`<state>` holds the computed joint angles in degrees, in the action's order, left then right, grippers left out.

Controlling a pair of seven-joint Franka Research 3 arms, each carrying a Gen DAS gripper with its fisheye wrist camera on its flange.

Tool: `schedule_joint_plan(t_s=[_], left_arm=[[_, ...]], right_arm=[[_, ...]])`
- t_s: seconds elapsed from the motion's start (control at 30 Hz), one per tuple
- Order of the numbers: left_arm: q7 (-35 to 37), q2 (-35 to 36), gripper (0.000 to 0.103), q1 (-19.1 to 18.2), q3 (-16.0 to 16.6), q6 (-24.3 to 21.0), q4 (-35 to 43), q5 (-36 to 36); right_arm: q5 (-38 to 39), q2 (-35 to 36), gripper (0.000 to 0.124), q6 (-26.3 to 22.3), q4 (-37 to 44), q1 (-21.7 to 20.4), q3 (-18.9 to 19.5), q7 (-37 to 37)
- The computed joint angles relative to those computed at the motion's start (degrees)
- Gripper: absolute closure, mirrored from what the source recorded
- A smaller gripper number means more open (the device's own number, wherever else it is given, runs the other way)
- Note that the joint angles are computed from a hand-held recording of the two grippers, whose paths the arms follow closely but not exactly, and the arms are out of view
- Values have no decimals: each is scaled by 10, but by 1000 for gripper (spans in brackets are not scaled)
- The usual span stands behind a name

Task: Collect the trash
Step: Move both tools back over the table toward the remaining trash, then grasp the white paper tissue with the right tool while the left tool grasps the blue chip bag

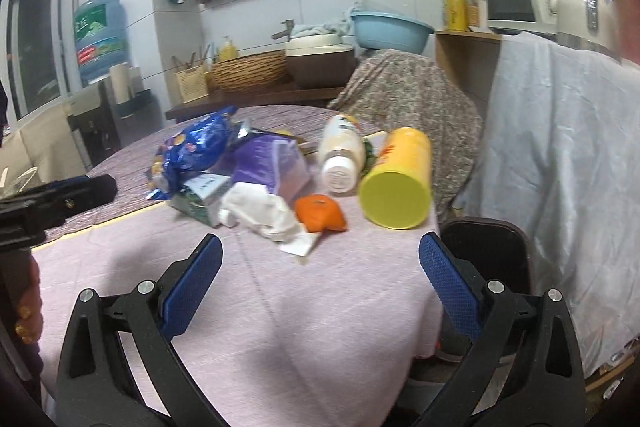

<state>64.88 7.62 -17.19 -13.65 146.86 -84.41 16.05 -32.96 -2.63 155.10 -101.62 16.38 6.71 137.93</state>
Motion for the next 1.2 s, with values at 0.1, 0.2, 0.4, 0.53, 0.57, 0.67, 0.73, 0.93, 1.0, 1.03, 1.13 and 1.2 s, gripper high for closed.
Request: schedule_joint_plan(t_s=[0.1,0.2,0.4,0.53,0.57,0.67,0.73,0.93,1.0,1.03,1.13,1.2], left_arm=[[-8,-14,6,9,7,1,-24,0],[-19,-23,6,18,12,1,-42,3],[-11,-25,6,33,12,-3,-52,-21],[-2,-20,6,37,12,-6,-45,-29],[-1,-20,6,37,12,-8,-45,-30],[4,-16,6,38,11,-13,-40,-38],[9,-13,6,38,10,-18,-35,-44],[31,-2,6,39,8,-32,-16,-56],[38,5,6,38,8,-39,-3,-59],[39,9,6,37,8,-41,2,-59],[49,20,6,37,7,-49,20,-66],[57,31,6,36,7,-57,37,-69]], right_arm=[[30,20,27,1,21,9,1,-26],[59,38,27,4,41,21,-3,-53],[145,76,27,9,85,41,-13,-121],[119,119,27,-34,149,64,-33,-146],[113,130,27,-40,164,68,-36,-162],[104,168,30,-70,216,80,-48,-220],[124,191,39,-86,247,81,-50,-260],[146,249,71,-145,323,94,-71,-330],[172,254,86,-151,329,89,-68,-352],[180,251,91,-149,326,89,-69,-356],[221,230,108,-118,290,79,-60,-373],[246,217,110,-104,269,74,-56,-378]])
